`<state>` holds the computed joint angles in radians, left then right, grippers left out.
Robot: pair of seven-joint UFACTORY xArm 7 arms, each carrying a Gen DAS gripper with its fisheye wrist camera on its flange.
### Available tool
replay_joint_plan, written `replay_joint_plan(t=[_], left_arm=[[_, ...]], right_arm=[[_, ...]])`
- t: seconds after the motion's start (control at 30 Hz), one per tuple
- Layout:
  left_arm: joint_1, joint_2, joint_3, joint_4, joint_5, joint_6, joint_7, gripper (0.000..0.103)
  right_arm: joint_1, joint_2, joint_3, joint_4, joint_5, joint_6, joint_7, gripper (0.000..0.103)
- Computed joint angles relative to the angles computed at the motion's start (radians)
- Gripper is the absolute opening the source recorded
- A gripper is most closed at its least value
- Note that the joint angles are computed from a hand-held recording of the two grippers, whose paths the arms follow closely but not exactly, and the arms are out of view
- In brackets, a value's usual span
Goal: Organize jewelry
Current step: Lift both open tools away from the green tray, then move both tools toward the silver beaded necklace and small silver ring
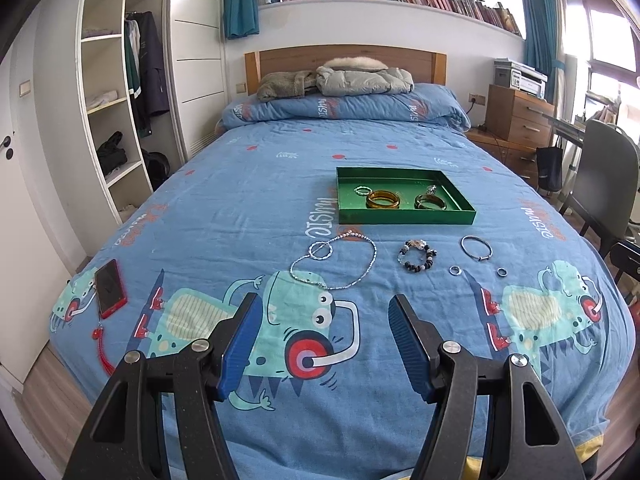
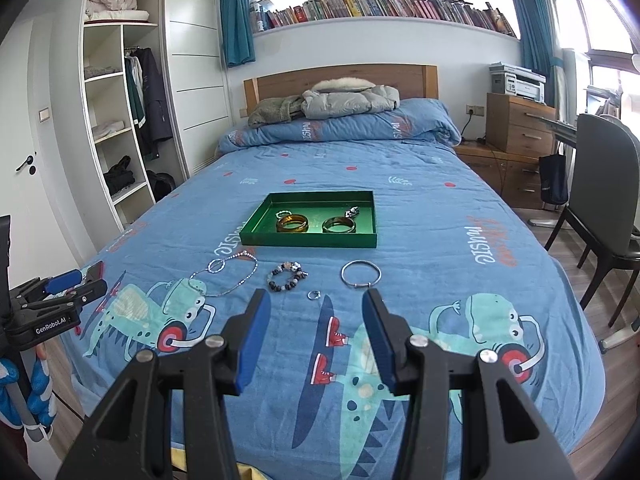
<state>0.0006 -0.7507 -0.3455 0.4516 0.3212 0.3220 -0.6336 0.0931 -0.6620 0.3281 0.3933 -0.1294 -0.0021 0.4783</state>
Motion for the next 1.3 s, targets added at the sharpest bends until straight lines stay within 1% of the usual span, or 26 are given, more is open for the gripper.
replay_joint_plan(t=[0.13, 0.2, 0.37, 0.5, 0.63, 0.77, 0.87, 1.0, 1.13, 1.2, 1.3], left_arm=[[0.039, 0.057, -0.039, 0.031, 0.028, -0.021, -0.022, 0.065], [0.055, 0.092, -0.056, 0.05, 0.046, -0.03, -0.035, 0.065], [0.073, 0.187, -0.073, 0.09, 0.086, -0.054, -0.064, 0.065], [0.108, 0.259, -0.106, 0.13, 0.153, -0.057, -0.113, 0.065], [0.118, 0.328, -0.112, 0.167, 0.22, -0.055, -0.171, 0.065], [0.108, 0.392, -0.096, 0.198, 0.296, -0.046, -0.227, 0.065], [0.093, 0.426, -0.074, 0.213, 0.35, -0.042, -0.266, 0.065], [0.066, 0.452, -0.016, 0.204, 0.4, -0.079, -0.301, 0.065], [0.086, 0.441, 0.027, 0.161, 0.442, -0.12, -0.341, 0.065], [0.085, 0.433, 0.069, 0.127, 0.417, -0.14, -0.317, 0.064], [0.131, 0.42, 0.086, 0.083, 0.406, -0.171, -0.304, 0.064]], right_arm=[[-0.032, 0.04, -0.008, 0.004, -0.002, -0.035, -0.005, 0.046], [-0.058, 0.054, -0.001, 0.004, -0.004, -0.051, -0.009, 0.046], [-0.128, 0.099, 0.023, 0.006, -0.006, -0.093, -0.022, 0.046], [-0.166, 0.15, 0.023, 0.009, 0.008, -0.128, -0.039, 0.046], [-0.197, 0.199, 0.028, 0.015, 0.028, -0.16, -0.062, 0.046], [-0.239, 0.236, 0.055, 0.023, 0.053, -0.178, -0.088, 0.046], [-0.245, 0.273, 0.056, 0.031, 0.073, -0.192, -0.108, 0.046], [-0.273, 0.319, 0.091, 0.043, 0.108, -0.21, -0.136, 0.046], [-0.342, 0.342, 0.174, 0.05, 0.153, -0.221, -0.176, 0.046], [-0.373, 0.348, 0.207, 0.051, 0.172, -0.224, -0.198, 0.046], [-0.442, 0.357, 0.274, 0.056, 0.202, -0.224, -0.225, 0.046]])
